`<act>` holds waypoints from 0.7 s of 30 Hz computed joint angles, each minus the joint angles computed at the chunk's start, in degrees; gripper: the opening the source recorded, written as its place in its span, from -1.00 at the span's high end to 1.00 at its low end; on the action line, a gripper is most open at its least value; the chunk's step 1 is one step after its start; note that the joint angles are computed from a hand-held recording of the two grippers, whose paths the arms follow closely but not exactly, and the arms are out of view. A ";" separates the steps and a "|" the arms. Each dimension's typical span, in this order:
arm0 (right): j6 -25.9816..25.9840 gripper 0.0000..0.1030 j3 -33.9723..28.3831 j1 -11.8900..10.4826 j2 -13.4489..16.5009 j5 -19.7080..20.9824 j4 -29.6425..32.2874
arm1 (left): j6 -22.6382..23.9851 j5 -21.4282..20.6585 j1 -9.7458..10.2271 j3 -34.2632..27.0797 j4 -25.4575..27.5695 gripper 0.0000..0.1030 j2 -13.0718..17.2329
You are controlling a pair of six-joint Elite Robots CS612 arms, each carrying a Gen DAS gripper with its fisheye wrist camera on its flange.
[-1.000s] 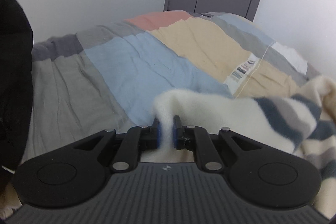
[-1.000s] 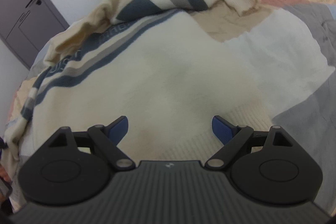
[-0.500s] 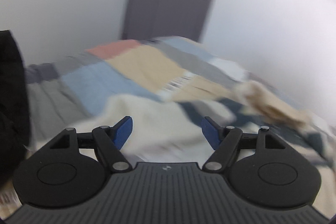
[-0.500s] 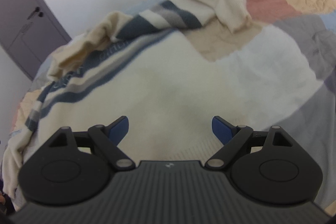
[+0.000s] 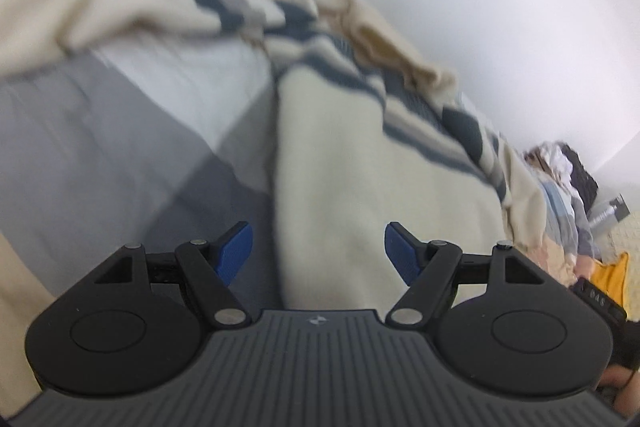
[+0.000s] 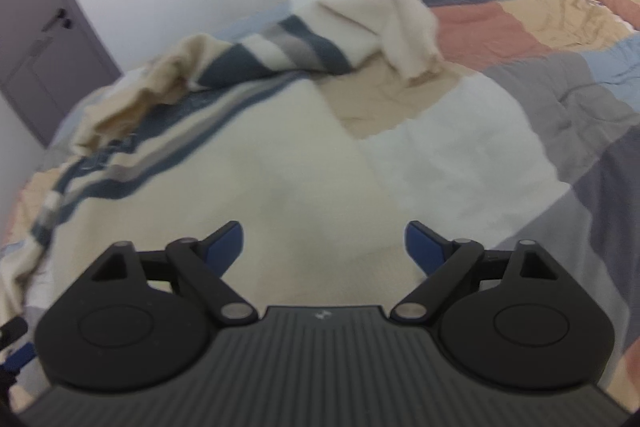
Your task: Fold large clothes
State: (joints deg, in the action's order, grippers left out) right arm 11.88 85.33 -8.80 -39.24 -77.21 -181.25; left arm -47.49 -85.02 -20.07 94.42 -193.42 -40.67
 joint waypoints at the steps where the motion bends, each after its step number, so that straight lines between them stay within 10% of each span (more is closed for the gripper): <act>1: 0.55 -1.00 -0.31 -0.03 0.21 -0.54 0.42 | -0.54 -0.77 -0.03 -0.31 0.39 -0.50 0.38; 11: 7.02 -0.96 -4.84 -0.40 3.69 0.75 6.73 | -2.51 -7.78 1.01 -4.39 1.88 -0.39 3.66; 16: 4.41 0.23 -4.70 -0.44 3.66 3.68 9.05 | -4.65 -11.24 1.64 -4.15 1.23 -0.20 3.84; 18: 4.72 0.62 -3.89 -0.93 3.11 7.98 9.31 | -3.79 -11.76 1.71 -4.33 2.57 0.31 3.65; 21: 3.83 0.68 -1.45 -0.83 1.54 8.58 6.03 | -2.42 -11.26 1.85 -3.09 0.70 0.69 2.72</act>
State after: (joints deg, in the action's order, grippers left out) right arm 15.71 83.89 -9.63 -37.70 -68.63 -175.22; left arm -49.90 -96.28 -18.22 91.33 -192.72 -37.95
